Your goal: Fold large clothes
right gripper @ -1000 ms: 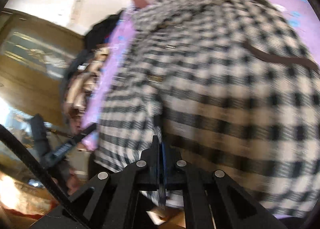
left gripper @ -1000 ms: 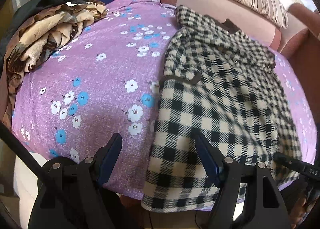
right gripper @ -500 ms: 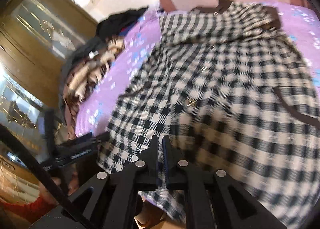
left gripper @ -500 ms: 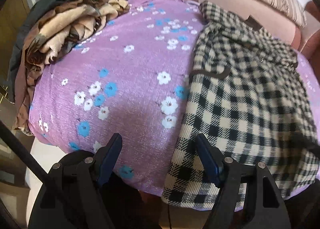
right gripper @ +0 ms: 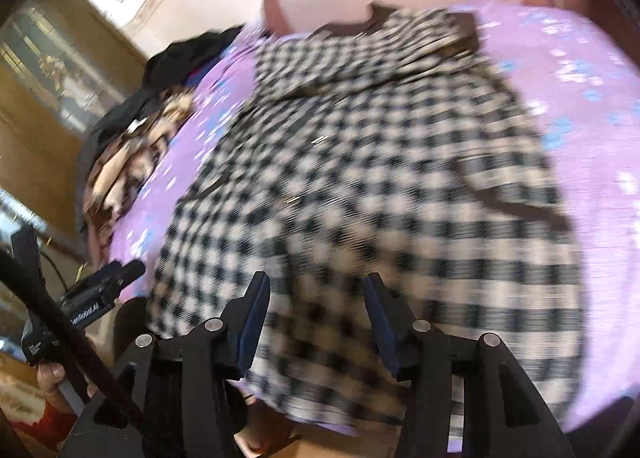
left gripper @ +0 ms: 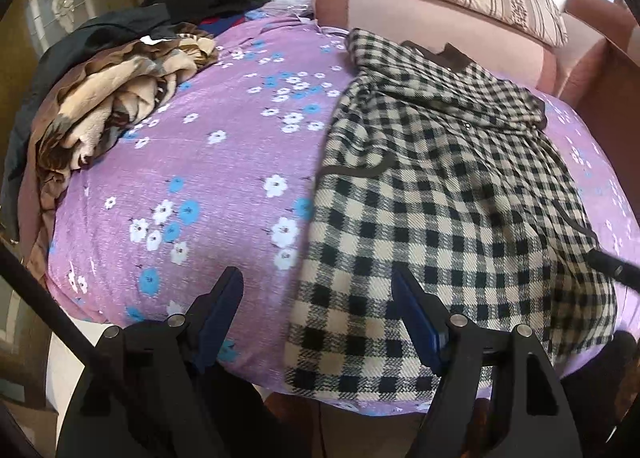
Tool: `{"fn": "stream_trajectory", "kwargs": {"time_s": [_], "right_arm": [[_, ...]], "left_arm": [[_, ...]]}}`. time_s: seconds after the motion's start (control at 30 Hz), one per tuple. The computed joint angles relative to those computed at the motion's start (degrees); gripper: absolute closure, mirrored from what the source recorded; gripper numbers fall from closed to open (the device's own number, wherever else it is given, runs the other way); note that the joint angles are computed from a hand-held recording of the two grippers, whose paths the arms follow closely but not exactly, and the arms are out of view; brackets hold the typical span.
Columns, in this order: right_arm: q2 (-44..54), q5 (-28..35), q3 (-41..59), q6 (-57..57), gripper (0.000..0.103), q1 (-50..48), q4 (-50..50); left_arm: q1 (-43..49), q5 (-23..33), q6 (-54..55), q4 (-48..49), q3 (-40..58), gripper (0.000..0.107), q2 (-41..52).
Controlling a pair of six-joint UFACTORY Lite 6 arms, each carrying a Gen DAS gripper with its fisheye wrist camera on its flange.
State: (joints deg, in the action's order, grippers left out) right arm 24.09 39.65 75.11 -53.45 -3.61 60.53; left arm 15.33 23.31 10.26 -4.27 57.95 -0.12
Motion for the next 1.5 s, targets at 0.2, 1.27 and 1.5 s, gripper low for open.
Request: {"fn": "stream_trajectory", "kwargs": {"time_s": [0.2, 1.27, 1.5], "right_arm": [[0.46, 0.00, -0.45, -0.90, 0.048, -9.21, 0.27], [21.98, 16.72, 15.05, -2.60, 0.028, -25.69, 8.53], [27.51, 31.30, 15.08, -5.97, 0.029, -26.02, 13.26]], "left_arm": [[-0.33, 0.76, 0.61, -0.91, 0.24, 0.031, 1.16], [14.27, 30.61, 43.67, -48.82, 24.45, 0.026, 32.11], [14.47, 31.64, 50.37, -51.79, 11.98, 0.030, 23.35]]}}
